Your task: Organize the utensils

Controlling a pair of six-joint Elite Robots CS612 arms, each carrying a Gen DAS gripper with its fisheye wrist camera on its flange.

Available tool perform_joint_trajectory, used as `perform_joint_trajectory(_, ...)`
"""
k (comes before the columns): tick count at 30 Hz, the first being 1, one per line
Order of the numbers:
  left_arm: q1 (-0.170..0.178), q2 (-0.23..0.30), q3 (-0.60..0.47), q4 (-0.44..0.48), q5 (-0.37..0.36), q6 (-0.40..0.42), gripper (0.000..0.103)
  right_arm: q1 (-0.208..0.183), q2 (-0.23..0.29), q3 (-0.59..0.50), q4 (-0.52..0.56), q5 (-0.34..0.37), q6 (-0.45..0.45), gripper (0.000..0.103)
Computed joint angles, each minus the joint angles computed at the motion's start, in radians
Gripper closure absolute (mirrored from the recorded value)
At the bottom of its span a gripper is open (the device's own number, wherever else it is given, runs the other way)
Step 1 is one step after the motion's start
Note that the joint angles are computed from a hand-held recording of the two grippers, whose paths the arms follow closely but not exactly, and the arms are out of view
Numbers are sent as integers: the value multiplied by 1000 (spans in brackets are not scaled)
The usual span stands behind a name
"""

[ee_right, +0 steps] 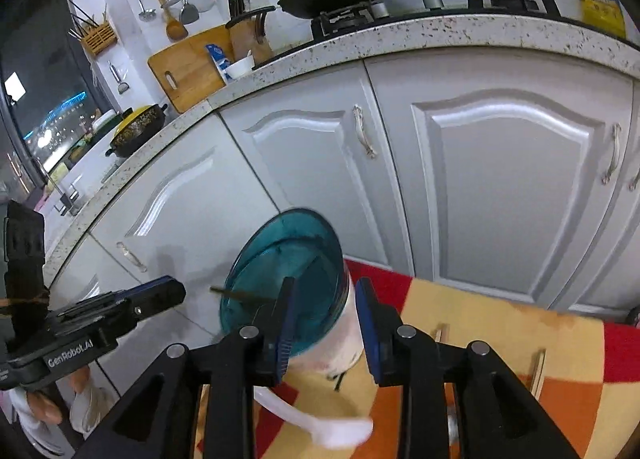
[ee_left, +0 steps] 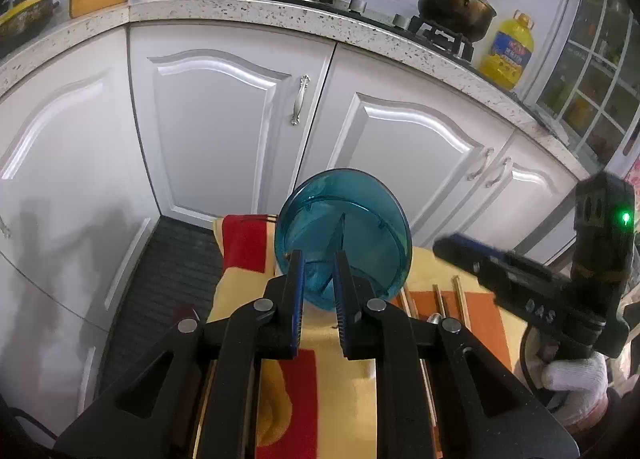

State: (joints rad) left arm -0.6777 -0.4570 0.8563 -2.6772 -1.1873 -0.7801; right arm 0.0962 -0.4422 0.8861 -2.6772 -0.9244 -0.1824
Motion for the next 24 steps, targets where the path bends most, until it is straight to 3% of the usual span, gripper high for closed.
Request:
perform_joint_trajectory(6,4,-22,62,-24,-13,-57,88,-13,-42,68,192,61,-169,75)
perform_joint_trajectory(10,8,-41,115,-29,-14,-113,88,8,-61,102,315,-5,-352,75)
perform_joint_trajectory(13,12,-52,150,-27,-22,-162,88,34,-56,107,330,-50,-433,75)
perform_joint_trajectory(15,14,-63,179,-30,-22,-186,87,52,-44,91,349,-78,-500,75)
perform_joint_trajectory(19,18,-91,247,-58,-10,-235,76,90,-8,41,363,-173,-620,75)
perform_joint_trajectory(24,23,-113,302,-58,-17,-281,75,121,38,-37,397,-265,-701,75)
